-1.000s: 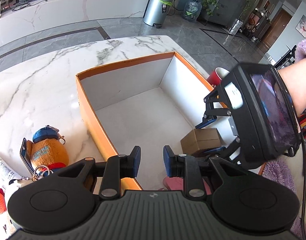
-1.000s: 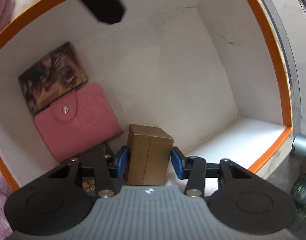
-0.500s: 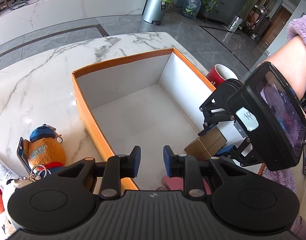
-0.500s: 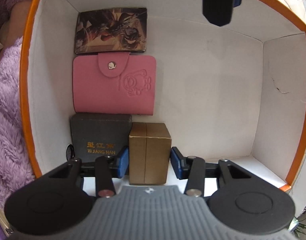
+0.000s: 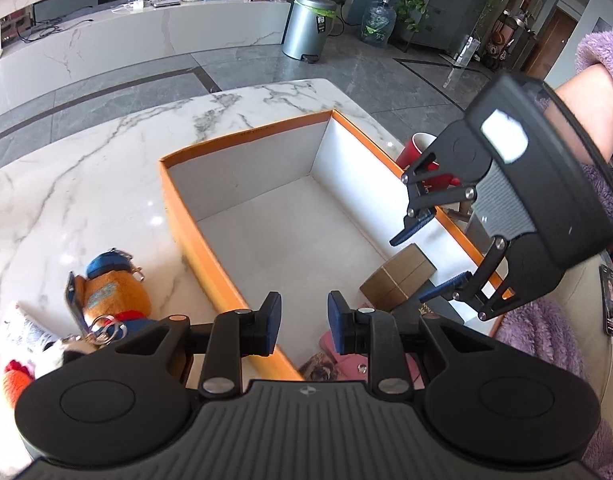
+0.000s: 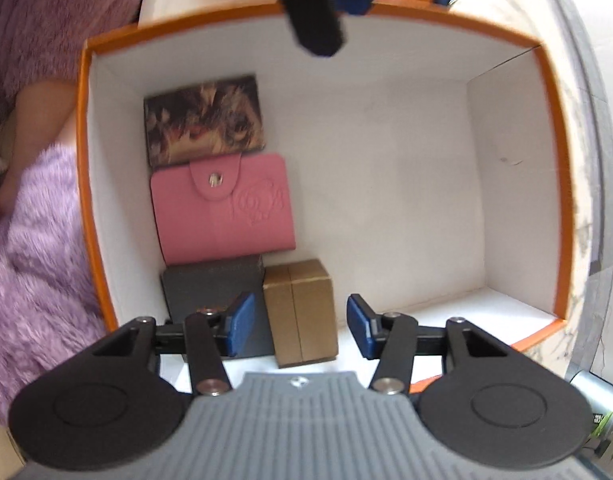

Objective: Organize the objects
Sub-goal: 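Move both tools out of the shoebox toward the plush toys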

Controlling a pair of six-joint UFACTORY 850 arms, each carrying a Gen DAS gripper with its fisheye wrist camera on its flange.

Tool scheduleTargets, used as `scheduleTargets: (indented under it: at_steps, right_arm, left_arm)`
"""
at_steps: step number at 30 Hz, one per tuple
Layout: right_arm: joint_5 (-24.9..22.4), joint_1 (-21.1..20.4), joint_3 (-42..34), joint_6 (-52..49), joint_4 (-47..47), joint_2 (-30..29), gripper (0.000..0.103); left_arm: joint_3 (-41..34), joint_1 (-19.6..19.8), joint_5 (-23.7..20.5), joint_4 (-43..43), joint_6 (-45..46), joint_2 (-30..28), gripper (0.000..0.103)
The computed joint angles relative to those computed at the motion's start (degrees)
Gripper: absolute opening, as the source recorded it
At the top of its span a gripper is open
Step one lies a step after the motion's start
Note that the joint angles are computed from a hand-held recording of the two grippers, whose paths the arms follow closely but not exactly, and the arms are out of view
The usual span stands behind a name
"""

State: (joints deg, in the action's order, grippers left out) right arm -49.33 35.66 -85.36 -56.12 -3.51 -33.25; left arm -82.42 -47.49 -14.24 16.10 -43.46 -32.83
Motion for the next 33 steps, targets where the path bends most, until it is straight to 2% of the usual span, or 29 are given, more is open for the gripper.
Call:
scheduleTargets:
  at_steps: [3, 8, 12, 17, 20, 23, 25, 27, 29, 33]
  right_arm:
    - [2.70, 0.26, -0.43, 0.21, 4.38, 0.93, 0.053]
    - [5.87, 0.81, -2.11, 1.01, 13.49, 1.97, 0.042]
    - [7.32, 1.89, -5.21, 3.26, 23.19, 0.07, 0.037]
    - [11.83, 4.58, -7.30, 11.88, 30.56, -2.12, 0.037]
    - [14.55, 5.86, -7.68, 18.59, 35.76, -3.76, 0.037]
    - [21.25, 7.51, -4.63, 16.94, 44.87, -4.18, 0.038]
    - [23.58, 8.53, -3.81, 19.29, 48.74, -5.01, 0.039]
    - [25.80, 9.49, -3.21, 22.77, 52.29, -5.83, 0.039]
    - [27.71, 10.29, -3.00, 25.32, 56.36, -7.31, 0.052]
    - [32.22, 12.04, -3.40, 28.30, 62.25, -10.12, 0.060]
  left_arm:
    - [3.68, -0.45, -1.11, 8.53, -9.45, 3.62, 0.029]
    - [10.69, -0.70, -5.48, 21.69, -24.82, 10.40, 0.029]
    - [16.39, -0.68, -9.85, 27.86, -34.14, 15.31, 0.029]
    - [23.02, -0.71, -13.78, 34.87, -45.10, 19.79, 0.037]
    - [26.43, 0.20, -12.63, 36.35, -49.51, 21.06, 0.043]
    - [28.94, 1.64, -10.49, 35.84, -51.84, 21.17, 0.050]
    - [30.17, 2.64, -8.56, 35.69, -53.35, 20.71, 0.061]
    - [31.09, 3.23, -7.32, 35.62, -54.69, 20.29, 0.065]
    - [31.52, 3.68, -6.65, 34.11, -55.05, 19.86, 0.068]
    - [32.19, 4.27, -4.83, 30.15, -53.57, 19.34, 0.071]
